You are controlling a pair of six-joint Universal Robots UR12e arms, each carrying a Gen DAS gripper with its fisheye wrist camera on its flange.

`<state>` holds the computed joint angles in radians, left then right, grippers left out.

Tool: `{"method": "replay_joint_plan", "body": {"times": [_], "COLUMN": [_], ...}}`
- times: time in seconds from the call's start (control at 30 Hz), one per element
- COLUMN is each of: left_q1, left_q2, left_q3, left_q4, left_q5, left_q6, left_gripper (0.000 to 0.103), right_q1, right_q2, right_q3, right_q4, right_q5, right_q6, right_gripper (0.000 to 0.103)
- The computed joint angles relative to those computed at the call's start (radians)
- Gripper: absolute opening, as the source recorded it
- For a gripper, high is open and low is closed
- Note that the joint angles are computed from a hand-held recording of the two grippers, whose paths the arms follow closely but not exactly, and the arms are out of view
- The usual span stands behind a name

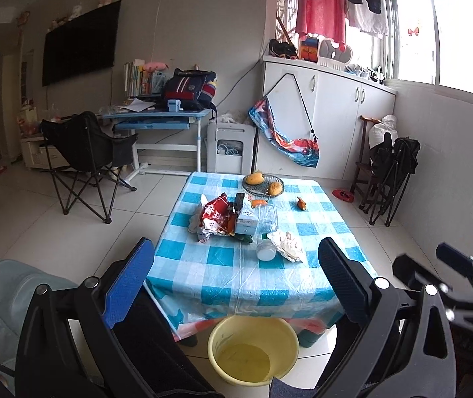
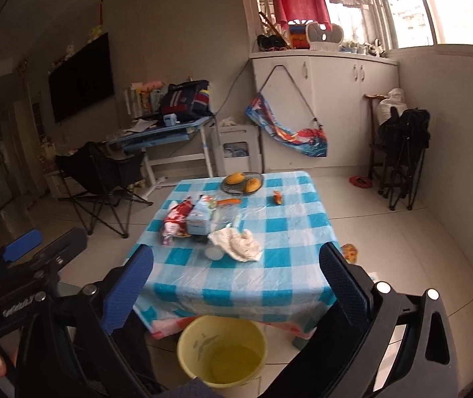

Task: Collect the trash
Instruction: 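Move both grippers toward the table items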

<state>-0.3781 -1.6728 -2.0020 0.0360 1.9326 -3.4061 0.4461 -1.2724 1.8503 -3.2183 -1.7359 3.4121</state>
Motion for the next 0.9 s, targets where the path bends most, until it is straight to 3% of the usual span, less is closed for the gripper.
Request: {"method": "replay_joint_plan", "body": {"times": [0.1,0.33,0.43,0.53,0.67,0.9], "left_q1": [-0.009,-0.038,-0.031,-0.015,-0.019,-0.022], "left_q2": [0.024,0.083,0.093,0.096,0.093,0.086], "left_q3": [-0.019,-0.072,-0.082,-0.079,-0.083,-0.075], "left_q4": [0.024,0.081,0.082,0.052,0.094,0.082], "left_q5": [0.022,0.089,0.090,0.062,0.079,0.073], "left_q6": [-0.001,0.002,-0.024,-0.057,-0.043,-0.039], "left_gripper": [0.096,0.096,0.096,0.096,0.096,0.096], "right_q1": [0.021,0.044,0.057,0.043,0.043,0.044], "right_q2": [0.003,-0.028,-0.028,-0.028,-0.022,-0.027], "right_q3": [0.001,0.051,0.070,0.068,0.065,0.077], "right_q4": [-0.037,-0.144,-0.211,-0.196,-0.205,-0.206], "right_q5": [-0.031,-0.071,-0.101,-0.075,-0.072,-0.067], "right_q6": [-0.045,-0.049,-0.098,-0.062,-0.069,-0.065], "right_gripper": [0.096,0.096,0.096,0.096,0.096,0.096]}}
